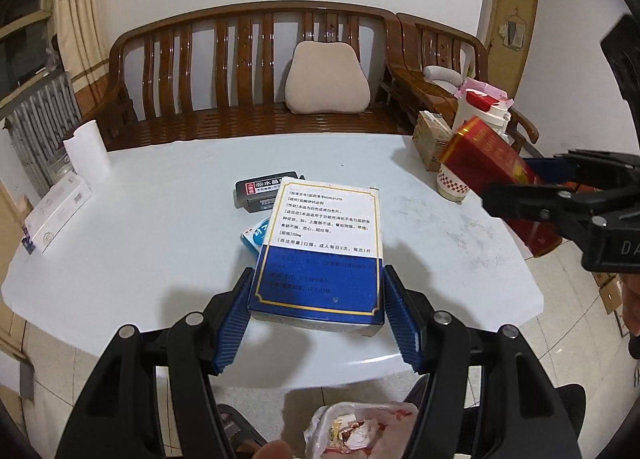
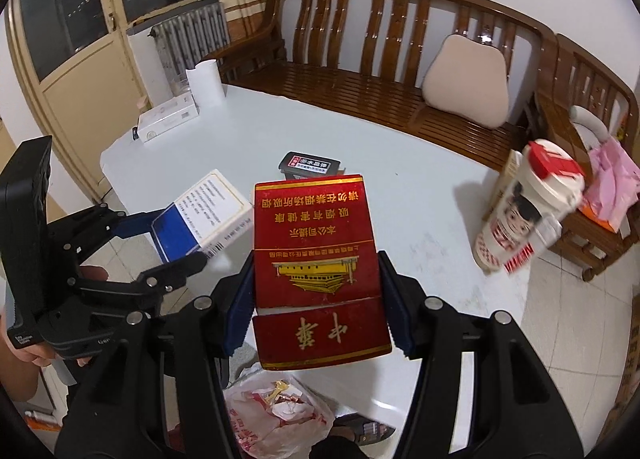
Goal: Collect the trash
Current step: 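Lift the medicine box and cigarette pack and carry both down over the bag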
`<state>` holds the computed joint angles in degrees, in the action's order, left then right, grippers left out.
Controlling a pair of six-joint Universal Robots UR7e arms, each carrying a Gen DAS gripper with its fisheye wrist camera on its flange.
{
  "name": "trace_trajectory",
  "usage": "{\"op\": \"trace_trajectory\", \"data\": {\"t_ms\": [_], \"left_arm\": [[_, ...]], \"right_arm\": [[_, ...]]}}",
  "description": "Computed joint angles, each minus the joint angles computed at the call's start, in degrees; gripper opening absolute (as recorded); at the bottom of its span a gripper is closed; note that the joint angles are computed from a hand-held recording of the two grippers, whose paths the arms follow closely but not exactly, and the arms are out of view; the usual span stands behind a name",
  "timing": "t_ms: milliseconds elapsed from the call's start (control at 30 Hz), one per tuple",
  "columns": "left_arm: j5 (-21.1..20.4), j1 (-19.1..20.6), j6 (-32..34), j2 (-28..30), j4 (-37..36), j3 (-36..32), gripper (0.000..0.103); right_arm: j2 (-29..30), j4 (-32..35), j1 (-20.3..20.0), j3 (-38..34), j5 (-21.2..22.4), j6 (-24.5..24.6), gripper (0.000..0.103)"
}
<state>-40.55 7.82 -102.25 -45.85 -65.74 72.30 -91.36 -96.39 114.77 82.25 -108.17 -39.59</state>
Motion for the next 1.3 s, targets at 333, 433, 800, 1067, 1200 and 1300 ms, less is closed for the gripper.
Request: {"op": "trace_trajectory", "data": {"t_ms": [333,433,800,1067,1200,1300], "left_arm": [[-1.58,-2.74,-5.58,2.42,4.72,-2.87,0.061],[-2.04,-3.56,-6.95,2.75,4.97,-2.88,0.061],[-4.64,-6.65,-10.28,2.87,2.77,-0.62,0.061],[-6.94,-8.73,-11.68,3.55,1.19,1.21,0.061],[-9.07,-9.45,-11.73,3.13,-3.15,4.88,0.061],[-11.12,-10.06,-11.61,3.31,-7.09,8.03,0.061]], "right_arm": [[-5.44,1.49,0.06,0.54,0.58,1.98,0.055],[-6.87,1.97,0.03,0.89,0.70,2.62,0.055],[-13.59,2.29,-0.41,5.03,-0.69,4.55,0.055],[-20.86,0.74,-1.38,12.28,-2.92,6.53,0.055],[-25.64,-1.53,-2.51,17.93,-4.05,6.29,0.055],[-29.21,-4.20,-4.53,22.40,-4.66,5.55,0.055]]}}
